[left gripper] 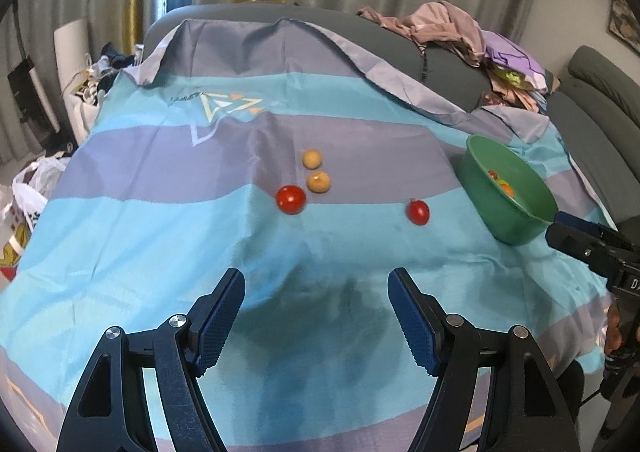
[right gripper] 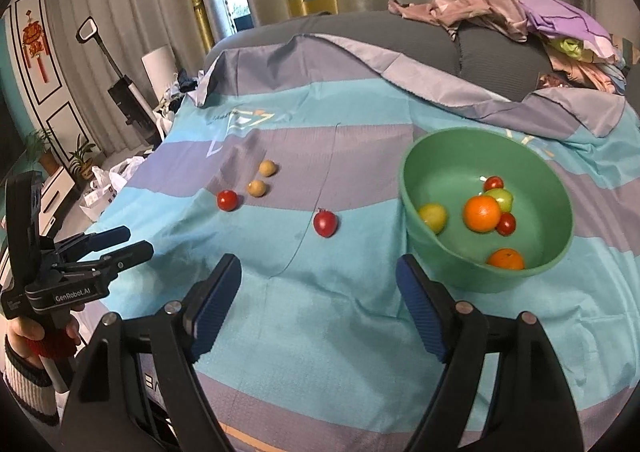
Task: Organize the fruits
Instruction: 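Withdraw both tools and move them toward the two red tomatoes, then close left tool on a red tomato while right tool grasps another red tomato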
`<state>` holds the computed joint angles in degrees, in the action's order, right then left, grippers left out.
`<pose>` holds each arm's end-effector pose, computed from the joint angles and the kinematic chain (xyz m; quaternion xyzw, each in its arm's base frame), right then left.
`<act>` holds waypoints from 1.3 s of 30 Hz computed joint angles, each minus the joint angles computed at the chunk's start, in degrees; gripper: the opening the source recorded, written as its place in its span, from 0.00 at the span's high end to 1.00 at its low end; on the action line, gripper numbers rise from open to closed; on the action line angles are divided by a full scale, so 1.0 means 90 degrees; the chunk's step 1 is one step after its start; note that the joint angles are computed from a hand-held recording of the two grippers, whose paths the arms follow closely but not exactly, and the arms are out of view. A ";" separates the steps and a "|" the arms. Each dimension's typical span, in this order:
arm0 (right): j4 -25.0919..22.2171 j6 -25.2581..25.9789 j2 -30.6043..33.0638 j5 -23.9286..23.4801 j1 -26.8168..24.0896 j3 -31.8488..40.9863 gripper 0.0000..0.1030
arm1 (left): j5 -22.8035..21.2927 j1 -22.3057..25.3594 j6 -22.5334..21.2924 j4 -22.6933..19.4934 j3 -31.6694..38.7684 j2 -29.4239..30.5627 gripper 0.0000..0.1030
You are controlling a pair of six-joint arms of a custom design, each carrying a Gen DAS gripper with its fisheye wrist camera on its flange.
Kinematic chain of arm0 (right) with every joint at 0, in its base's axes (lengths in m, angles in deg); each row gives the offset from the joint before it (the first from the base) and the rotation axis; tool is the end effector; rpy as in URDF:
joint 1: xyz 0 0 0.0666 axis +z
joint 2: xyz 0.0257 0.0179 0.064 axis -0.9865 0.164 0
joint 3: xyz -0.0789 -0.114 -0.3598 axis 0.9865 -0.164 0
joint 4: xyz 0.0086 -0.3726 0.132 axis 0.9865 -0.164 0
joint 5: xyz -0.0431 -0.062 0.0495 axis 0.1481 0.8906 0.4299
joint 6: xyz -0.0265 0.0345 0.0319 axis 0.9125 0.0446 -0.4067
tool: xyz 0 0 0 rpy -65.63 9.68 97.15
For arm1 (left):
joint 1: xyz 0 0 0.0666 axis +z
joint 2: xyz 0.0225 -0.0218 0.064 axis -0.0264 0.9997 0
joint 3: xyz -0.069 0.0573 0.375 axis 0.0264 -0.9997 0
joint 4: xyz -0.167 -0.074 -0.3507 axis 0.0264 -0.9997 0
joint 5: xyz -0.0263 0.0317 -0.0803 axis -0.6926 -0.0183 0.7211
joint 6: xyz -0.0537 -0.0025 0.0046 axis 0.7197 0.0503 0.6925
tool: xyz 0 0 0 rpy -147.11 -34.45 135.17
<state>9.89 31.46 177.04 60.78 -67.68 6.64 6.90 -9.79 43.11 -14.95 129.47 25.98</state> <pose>0.5738 0.1323 0.3496 -0.0538 0.9223 0.0861 0.3729 0.5725 -0.0892 0.3340 0.0421 0.9291 -0.1163 0.3485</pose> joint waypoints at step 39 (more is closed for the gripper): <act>-0.1620 0.0349 0.2710 -0.0646 -0.0091 0.2964 0.49 | 0.0225 0.0142 -0.1240 -0.1005 0.2732 0.2339 0.46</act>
